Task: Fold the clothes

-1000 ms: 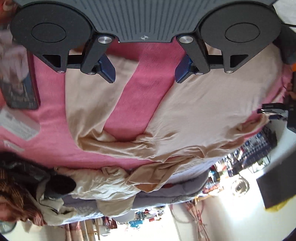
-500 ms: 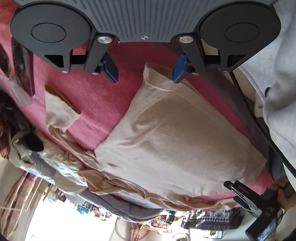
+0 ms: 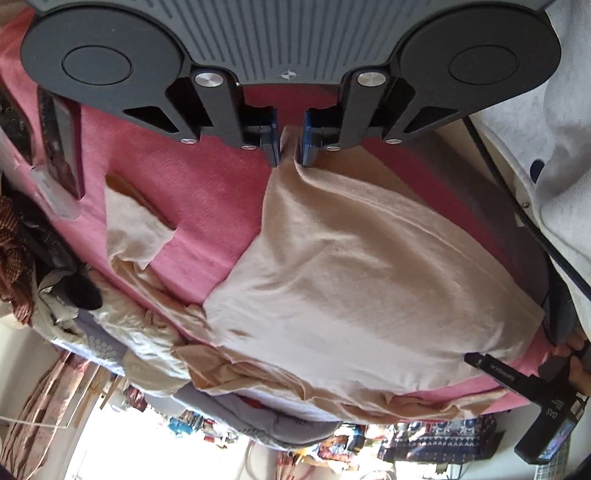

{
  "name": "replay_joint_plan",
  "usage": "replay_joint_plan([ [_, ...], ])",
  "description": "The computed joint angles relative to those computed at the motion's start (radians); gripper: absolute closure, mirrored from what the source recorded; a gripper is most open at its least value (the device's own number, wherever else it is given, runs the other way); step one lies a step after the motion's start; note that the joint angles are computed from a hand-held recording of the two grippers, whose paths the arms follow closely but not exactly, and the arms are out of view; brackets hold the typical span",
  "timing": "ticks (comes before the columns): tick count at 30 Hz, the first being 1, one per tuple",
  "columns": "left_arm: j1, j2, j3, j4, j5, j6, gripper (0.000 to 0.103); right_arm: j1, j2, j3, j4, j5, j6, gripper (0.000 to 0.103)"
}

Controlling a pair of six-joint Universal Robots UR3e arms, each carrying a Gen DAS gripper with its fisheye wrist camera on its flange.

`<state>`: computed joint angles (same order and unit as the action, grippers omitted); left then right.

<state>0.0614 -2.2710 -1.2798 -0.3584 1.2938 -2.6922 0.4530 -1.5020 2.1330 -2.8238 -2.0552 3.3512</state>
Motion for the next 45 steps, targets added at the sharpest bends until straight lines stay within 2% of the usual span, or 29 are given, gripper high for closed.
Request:
replay_joint_plan([
  [2, 0.0, -0.002, 0.002, -0.001, -0.001, -0.002, 0.015, 0.008, 0.031, -0.019, 0.015, -0.009, 0.02, 0.069],
  [3, 0.0, -0.003, 0.003, 0.0, -0.002, -0.003, 0.015, 0.01, 0.045, -0.024, 0.013, -0.018, 0.02, 0.046],
  [4, -0.001, -0.004, 0.003, 0.001, -0.003, -0.005, 0.015, 0.006, 0.055, -0.02, -0.006, -0.017, 0.009, 0.042],
  [6, -0.001, -0.006, 0.004, 0.002, -0.003, -0.007, 0.015, 0.001, 0.073, -0.02, -0.029, -0.026, -0.003, 0.047],
  [7, -0.002, -0.006, 0.004, 0.003, -0.004, -0.008, 0.015, -0.006, 0.073, -0.017, -0.037, -0.021, -0.006, 0.067],
  [9, -0.003, -0.007, 0.005, 0.004, -0.004, -0.009, 0.015, -0.028, 0.055, -0.012, -0.034, 0.011, 0.003, 0.093],
  [11, -0.003, -0.008, 0.005, 0.004, -0.004, -0.011, 0.015, -0.056, 0.012, 0.004, -0.039, 0.074, 0.025, 0.094],
  [12, -0.004, -0.008, 0.005, 0.005, -0.005, -0.011, 0.015, -0.085, -0.03, 0.025, -0.05, 0.142, 0.042, 0.095],
  [15, -0.004, -0.01, 0.013, -0.006, -0.007, -0.005, 0.014, -0.246, -0.209, 0.132, -0.088, 0.47, 0.109, 0.095],
  [17, -0.004, -0.014, 0.024, -0.017, -0.009, 0.002, 0.013, -0.332, -0.289, 0.161, -0.032, 0.611, 0.09, 0.096],
  [18, -0.004, -0.015, 0.029, -0.023, -0.01, 0.005, 0.013, -0.351, -0.309, 0.153, 0.026, 0.635, 0.059, 0.096],
  [22, -0.003, -0.015, 0.048, -0.053, -0.011, 0.035, 0.012, -0.342, -0.295, 0.098, 0.26, 0.6, -0.075, 0.095],
  [25, 0.0, -0.009, 0.056, -0.073, -0.008, 0.072, 0.012, -0.425, -0.374, 0.188, 0.215, 0.663, -0.068, 0.089],
  [28, 0.001, -0.009, 0.066, -0.09, -0.001, 0.092, 0.01, -0.594, -0.475, 0.315, 0.069, 0.779, 0.013, 0.078],
  [30, -0.003, -0.01, 0.075, -0.099, 0.014, 0.106, 0.01, -0.704, -0.49, 0.379, -0.04, 0.854, 0.062, 0.078],
  [32, -0.008, -0.008, 0.079, -0.103, 0.031, 0.126, 0.01, -0.771, -0.401, 0.387, -0.175, 0.895, 0.098, 0.069],
  [34, -0.011, -0.008, 0.082, -0.103, 0.047, 0.15, 0.01, -0.816, -0.237, 0.348, -0.345, 0.927, 0.143, 0.049],
  [36, -0.013, -0.009, 0.09, -0.107, 0.065, 0.164, 0.009, -0.856, -0.039, 0.252, -0.478, 0.974, 0.193, 0.041],
  [38, -0.011, -0.011, 0.097, -0.113, 0.082, 0.165, 0.007, -0.879, 0.151, 0.11, -0.544, 1.01, 0.25, 0.041],
  [41, -0.005, -0.013, 0.109, -0.133, 0.094, 0.155, 0.007, -0.862, 0.377, -0.104, -0.553, 1.024, 0.294, 0.043],
  [45, -0.002, -0.024, 0.144, -0.179, 0.099, 0.14, 0.006, -0.847, 0.569, -0.263, -0.662, 1.071, 0.365, 0.043],
])
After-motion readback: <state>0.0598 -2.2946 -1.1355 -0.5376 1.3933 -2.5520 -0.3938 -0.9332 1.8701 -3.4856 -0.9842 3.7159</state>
